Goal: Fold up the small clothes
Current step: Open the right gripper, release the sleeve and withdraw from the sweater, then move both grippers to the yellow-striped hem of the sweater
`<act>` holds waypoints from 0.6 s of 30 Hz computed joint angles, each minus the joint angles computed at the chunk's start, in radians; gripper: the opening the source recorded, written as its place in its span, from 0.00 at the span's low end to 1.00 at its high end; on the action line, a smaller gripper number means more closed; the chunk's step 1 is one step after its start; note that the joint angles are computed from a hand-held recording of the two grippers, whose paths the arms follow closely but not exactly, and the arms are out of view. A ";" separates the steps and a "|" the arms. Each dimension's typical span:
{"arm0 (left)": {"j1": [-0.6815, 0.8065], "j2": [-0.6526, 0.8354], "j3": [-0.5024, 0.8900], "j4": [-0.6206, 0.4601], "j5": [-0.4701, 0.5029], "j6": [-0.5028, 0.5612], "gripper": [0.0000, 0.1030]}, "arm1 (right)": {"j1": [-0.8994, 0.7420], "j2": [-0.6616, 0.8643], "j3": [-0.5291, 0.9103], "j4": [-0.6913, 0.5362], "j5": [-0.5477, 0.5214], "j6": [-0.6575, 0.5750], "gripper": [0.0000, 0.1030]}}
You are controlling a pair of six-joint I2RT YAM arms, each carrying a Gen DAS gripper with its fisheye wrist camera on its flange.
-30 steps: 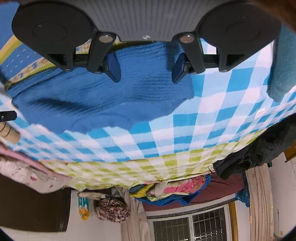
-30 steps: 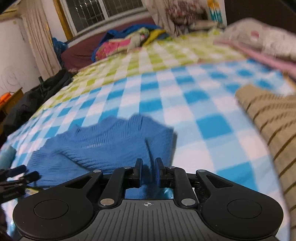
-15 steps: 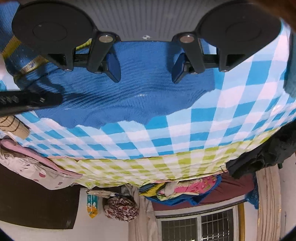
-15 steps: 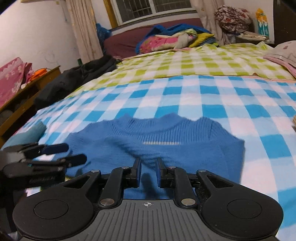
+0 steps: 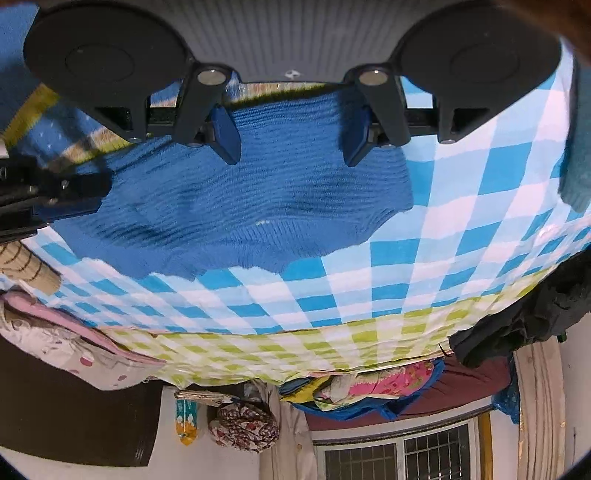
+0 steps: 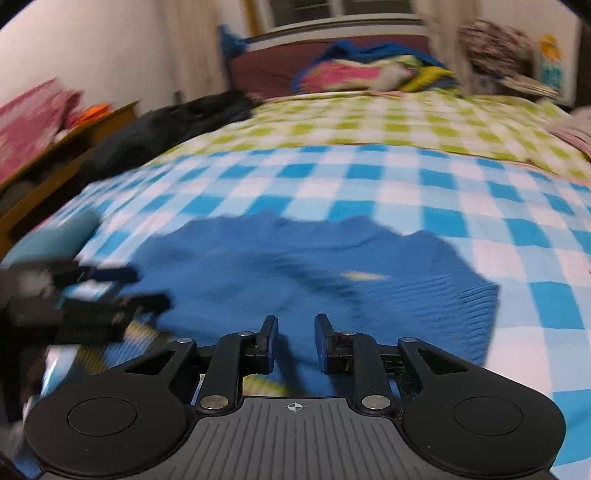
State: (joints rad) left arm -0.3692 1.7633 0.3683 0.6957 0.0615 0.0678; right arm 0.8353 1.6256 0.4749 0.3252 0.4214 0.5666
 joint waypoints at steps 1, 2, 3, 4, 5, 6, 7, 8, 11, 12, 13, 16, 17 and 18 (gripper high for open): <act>0.000 0.006 0.003 -0.003 -0.004 0.005 0.65 | 0.006 0.020 0.010 0.000 0.005 -0.008 0.25; -0.001 0.009 0.003 -0.004 -0.011 0.005 0.66 | -0.003 0.045 0.027 -0.009 -0.010 -0.007 0.25; -0.004 0.005 0.004 -0.012 -0.016 0.001 0.66 | -0.017 0.059 0.035 -0.010 -0.036 -0.002 0.25; -0.004 -0.003 0.004 -0.022 -0.019 -0.002 0.66 | -0.021 0.056 0.038 -0.016 -0.043 0.008 0.25; -0.004 -0.015 0.001 -0.033 -0.023 -0.006 0.66 | -0.022 0.038 0.042 -0.041 -0.054 0.015 0.25; -0.003 -0.029 -0.006 -0.039 -0.024 -0.008 0.65 | -0.022 0.021 0.038 -0.055 -0.065 0.022 0.25; -0.001 -0.041 -0.013 -0.043 -0.023 -0.008 0.65 | -0.020 0.003 0.033 -0.067 -0.070 0.031 0.25; 0.002 -0.055 -0.023 -0.046 -0.022 -0.010 0.65 | -0.013 -0.013 0.024 -0.079 -0.066 0.043 0.25; 0.018 -0.121 -0.077 -0.051 -0.004 -0.019 0.65 | 0.018 -0.072 -0.015 -0.100 -0.026 0.091 0.25; 0.024 -0.147 -0.098 -0.055 0.002 -0.022 0.65 | 0.031 -0.097 -0.032 -0.105 -0.014 0.116 0.25; 0.031 -0.175 -0.121 -0.059 0.010 -0.024 0.65 | 0.052 -0.130 -0.053 -0.120 0.005 0.152 0.25; 0.056 -0.258 -0.197 -0.080 0.038 -0.043 0.65 | 0.128 -0.213 -0.100 -0.186 0.067 0.245 0.25; 0.060 -0.285 -0.228 -0.084 0.041 -0.045 0.65 | 0.166 -0.237 -0.112 -0.224 0.097 0.292 0.25; 0.057 -0.307 -0.259 -0.076 0.028 -0.047 0.65 | 0.203 -0.258 -0.121 -0.263 0.122 0.343 0.25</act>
